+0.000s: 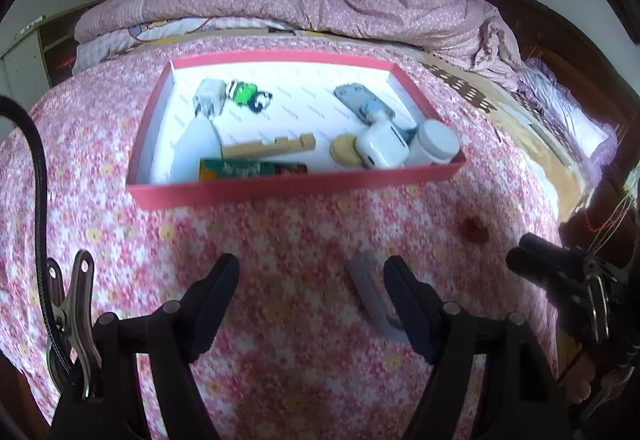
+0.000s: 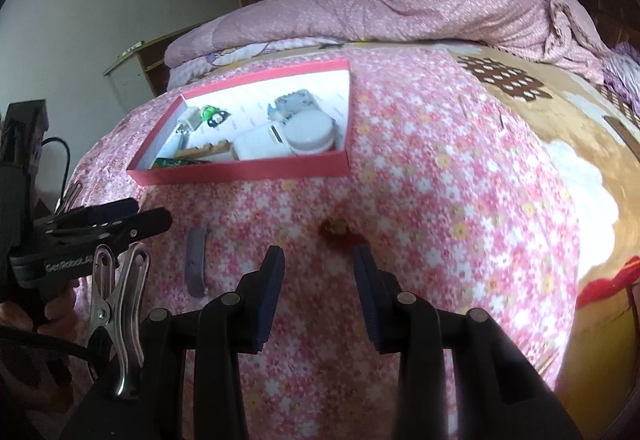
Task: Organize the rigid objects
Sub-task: 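Withdraw both tools toward the grey U-shaped handle and the red figure, then grasp the grey U-shaped handle with the left tool while the right tool grasps the red figure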
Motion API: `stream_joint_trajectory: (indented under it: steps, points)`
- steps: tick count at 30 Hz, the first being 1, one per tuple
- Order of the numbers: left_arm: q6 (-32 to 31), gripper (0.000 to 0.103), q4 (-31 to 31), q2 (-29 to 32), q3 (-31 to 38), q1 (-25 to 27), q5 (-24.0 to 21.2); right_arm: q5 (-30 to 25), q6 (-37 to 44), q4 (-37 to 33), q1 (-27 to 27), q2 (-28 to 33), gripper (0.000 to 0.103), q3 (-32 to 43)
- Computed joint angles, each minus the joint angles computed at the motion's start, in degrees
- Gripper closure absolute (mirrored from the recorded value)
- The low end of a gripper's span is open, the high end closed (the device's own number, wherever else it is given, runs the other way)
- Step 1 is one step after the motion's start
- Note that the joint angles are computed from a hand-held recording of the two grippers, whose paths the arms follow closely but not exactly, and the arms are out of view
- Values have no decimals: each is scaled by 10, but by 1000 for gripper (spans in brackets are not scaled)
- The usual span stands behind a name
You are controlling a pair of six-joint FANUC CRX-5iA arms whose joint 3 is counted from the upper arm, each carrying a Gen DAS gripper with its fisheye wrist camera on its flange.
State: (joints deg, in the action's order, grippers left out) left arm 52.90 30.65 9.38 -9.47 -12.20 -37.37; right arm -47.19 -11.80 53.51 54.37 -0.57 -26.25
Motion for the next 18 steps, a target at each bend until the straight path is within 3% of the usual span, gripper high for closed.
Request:
stream_joint_trajectory:
  steps: [9, 18]
  points:
    - [-11, 25, -10, 0, -4, -9, -21, -8, -21, -1, 6, -2, 66, -16]
    - [-110, 24, 42, -19, -48, -15, -19, 2, -45, 6, 9, -10, 66, -36]
